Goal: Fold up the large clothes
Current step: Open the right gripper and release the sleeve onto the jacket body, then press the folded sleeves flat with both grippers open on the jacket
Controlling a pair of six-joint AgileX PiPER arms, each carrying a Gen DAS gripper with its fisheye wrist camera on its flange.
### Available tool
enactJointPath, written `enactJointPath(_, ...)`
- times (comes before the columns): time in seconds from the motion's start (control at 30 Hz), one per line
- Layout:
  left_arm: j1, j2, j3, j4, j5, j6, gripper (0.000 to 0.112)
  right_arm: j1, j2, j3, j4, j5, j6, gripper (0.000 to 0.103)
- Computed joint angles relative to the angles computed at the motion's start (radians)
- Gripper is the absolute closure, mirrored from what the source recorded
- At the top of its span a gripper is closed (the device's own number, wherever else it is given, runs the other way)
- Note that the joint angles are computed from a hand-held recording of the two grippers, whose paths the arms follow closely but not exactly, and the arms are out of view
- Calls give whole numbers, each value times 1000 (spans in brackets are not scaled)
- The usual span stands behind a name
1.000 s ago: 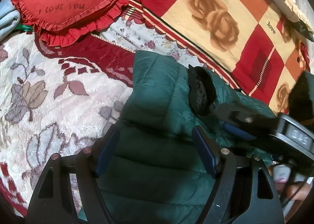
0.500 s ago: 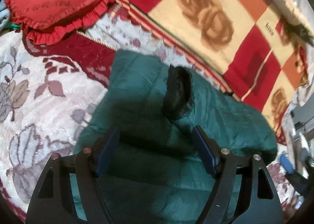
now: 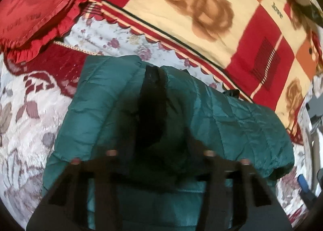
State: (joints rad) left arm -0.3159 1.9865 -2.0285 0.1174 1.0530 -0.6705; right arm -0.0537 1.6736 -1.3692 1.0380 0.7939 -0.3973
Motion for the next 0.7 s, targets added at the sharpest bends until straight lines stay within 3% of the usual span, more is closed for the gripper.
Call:
enactJointPath(0.07,22,-34,29,-49,-33,34,88,-3,2,-13,-32,-7,24,21)
enactJointPath(0.27,116,-165,148,-88,-111,57,90,41,47,-125,-219,-23,187,22)
enactJointPath(0.37,138,-180,202,-76,-106,65,90,104,96,-199,-314,-22,258,25)
enactJointPath(0.57,122,-199,325,-65,-160,55,90,256,303,-494,-610,94,461,40)
enactJointPath(0.7,113,-206,351,-48,-176,60,90,321,404,-628,-809,177,502,40)
